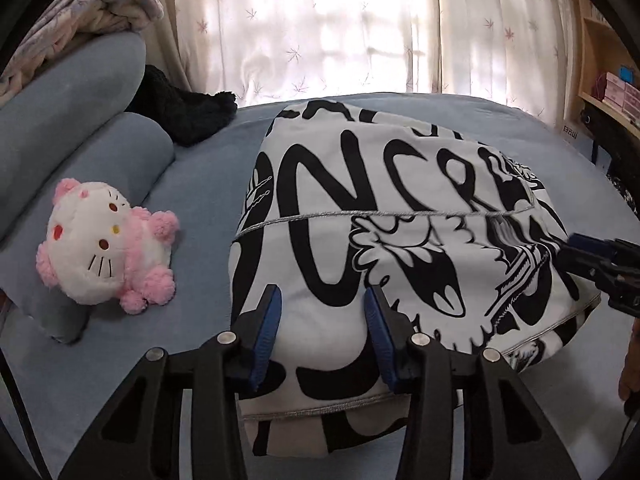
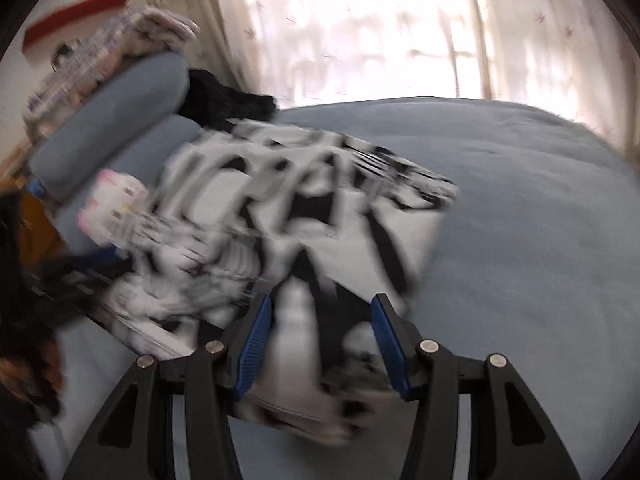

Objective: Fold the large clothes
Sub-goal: 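Lower the bundle onto the cream towel stack and open both tools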

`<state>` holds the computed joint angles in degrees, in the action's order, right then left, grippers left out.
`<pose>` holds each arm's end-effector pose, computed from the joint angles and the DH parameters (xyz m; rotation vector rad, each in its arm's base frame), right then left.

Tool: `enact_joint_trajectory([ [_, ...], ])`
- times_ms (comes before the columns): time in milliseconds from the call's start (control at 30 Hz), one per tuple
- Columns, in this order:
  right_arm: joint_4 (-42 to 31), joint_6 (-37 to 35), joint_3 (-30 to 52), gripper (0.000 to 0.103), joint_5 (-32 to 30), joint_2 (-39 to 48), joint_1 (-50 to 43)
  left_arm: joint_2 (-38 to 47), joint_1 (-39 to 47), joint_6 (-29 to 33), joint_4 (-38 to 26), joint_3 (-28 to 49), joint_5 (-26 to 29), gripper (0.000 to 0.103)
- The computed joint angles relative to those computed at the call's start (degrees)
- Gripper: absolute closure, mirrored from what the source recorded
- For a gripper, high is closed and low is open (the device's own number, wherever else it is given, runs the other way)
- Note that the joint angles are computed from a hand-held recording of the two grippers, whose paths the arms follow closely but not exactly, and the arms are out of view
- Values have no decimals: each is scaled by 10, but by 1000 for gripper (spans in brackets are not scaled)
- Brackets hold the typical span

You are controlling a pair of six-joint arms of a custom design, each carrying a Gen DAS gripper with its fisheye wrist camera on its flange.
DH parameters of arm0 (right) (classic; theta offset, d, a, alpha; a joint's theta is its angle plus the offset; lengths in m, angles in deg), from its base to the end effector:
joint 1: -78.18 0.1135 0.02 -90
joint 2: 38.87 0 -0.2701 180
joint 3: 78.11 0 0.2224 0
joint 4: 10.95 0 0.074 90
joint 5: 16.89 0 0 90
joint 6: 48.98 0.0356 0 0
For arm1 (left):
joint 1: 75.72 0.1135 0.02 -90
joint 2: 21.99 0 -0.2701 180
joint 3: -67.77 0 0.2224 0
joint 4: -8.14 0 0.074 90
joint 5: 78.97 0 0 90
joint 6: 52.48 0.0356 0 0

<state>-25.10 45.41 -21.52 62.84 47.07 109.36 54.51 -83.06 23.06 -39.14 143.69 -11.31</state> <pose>0.2310 0.1472 0.1989 -0.6384 2.2855 0.5141 0.2507 -0.0187 0.2946 -0.3226 2.3216 0.2829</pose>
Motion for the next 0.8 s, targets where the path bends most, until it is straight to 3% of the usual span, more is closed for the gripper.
enact_joint_trajectory([
  [133,-3,-17,-34,51,-79,-11,-57,2,-1,3,-7,4,-5,60],
  [233,-26,-15,-40,51,-72,-44,-58,7,-13,-16,-43,28,-26,59],
  [367,-98,-12,-24,51,-83,-85,-62,-6,-23,-58,-99,54,-25,41],
  [433,-143,-15,-19,51,-94,-121,-69,-20,-41,-84,-131,63,-27,40],
  [633,-290,-43,1,50,-117,-247,-106,-46,-168,-206,-272,124,-80,31],
  [800,-476,-122,56,50,-205,-320,-213,-26,-338,-371,-429,222,-164,25],
])
